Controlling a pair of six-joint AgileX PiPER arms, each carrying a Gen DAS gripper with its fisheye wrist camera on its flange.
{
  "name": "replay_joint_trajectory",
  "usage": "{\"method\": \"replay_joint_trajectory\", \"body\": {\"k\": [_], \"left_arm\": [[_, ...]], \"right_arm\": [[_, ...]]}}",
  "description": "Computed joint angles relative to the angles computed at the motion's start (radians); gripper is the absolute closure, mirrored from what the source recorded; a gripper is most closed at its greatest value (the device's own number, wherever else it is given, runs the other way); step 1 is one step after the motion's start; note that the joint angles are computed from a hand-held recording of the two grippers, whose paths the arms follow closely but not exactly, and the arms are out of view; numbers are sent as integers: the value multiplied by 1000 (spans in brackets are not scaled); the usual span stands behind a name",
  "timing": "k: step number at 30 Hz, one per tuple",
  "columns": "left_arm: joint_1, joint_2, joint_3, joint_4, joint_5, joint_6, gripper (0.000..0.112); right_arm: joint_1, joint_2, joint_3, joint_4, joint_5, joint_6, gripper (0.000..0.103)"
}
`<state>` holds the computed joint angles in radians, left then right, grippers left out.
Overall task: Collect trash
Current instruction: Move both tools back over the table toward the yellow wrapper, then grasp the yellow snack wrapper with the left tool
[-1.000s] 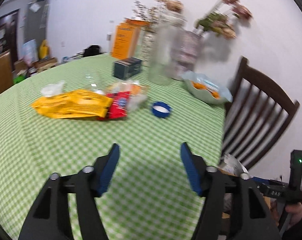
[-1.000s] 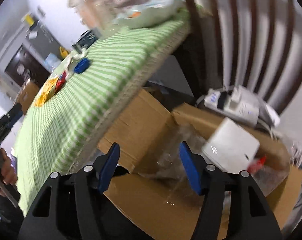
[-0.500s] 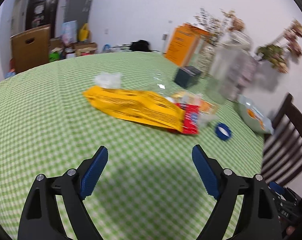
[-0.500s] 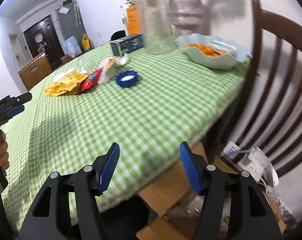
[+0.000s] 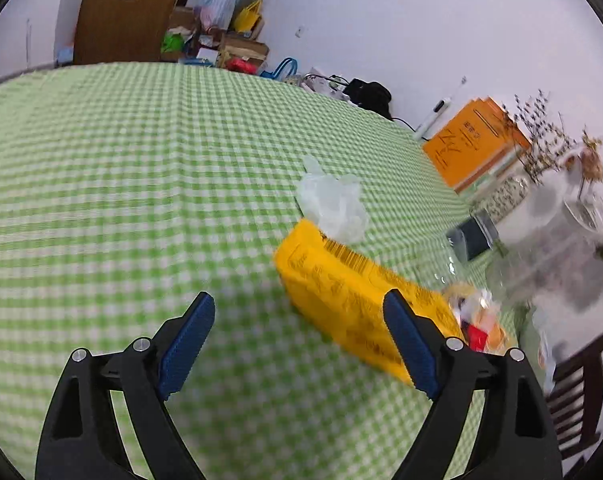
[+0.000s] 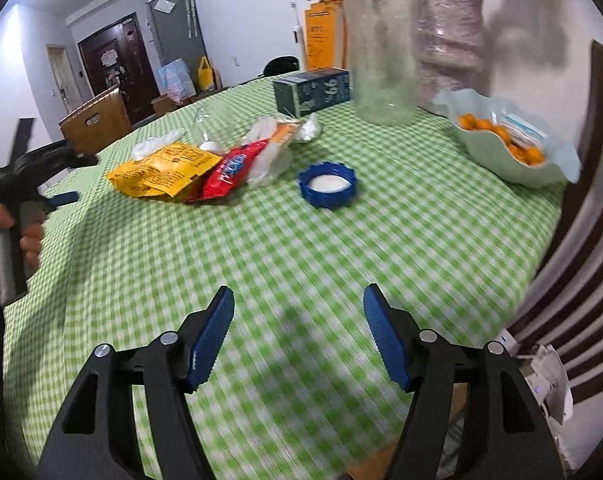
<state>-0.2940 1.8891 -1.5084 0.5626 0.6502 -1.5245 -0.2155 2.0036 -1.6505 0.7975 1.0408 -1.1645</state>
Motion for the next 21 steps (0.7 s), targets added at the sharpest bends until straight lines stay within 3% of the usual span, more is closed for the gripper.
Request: {"method": "replay_joint_trajectory", "body": {"k": [2,6,8,10,13,16,21], "left_arm": [[15,50,-48,-1,6,-11,35],[44,122,-115,-67,-32,43,61],[45,140,-127,-88,-51,76,67],[49,145,-123,-135,-78,127,90],[46,131,-67,-105,-139,56,95],[75,93,-25,-172,-194,97,99],[55,-22,48,-21,-213,-17,100]], "right_arm": [[14,0,-2,-5,-5,4,38],[50,-2,-3,-24,-40,14,38],[65,4,-12,-35,-56,27,38],[77,11,-22,-41,-80,44,38],[104,33,-59,-52,-118,73,38],[139,74,-129,-95,-174,147,38],[209,226,-379,-291,-168,393,38]]}}
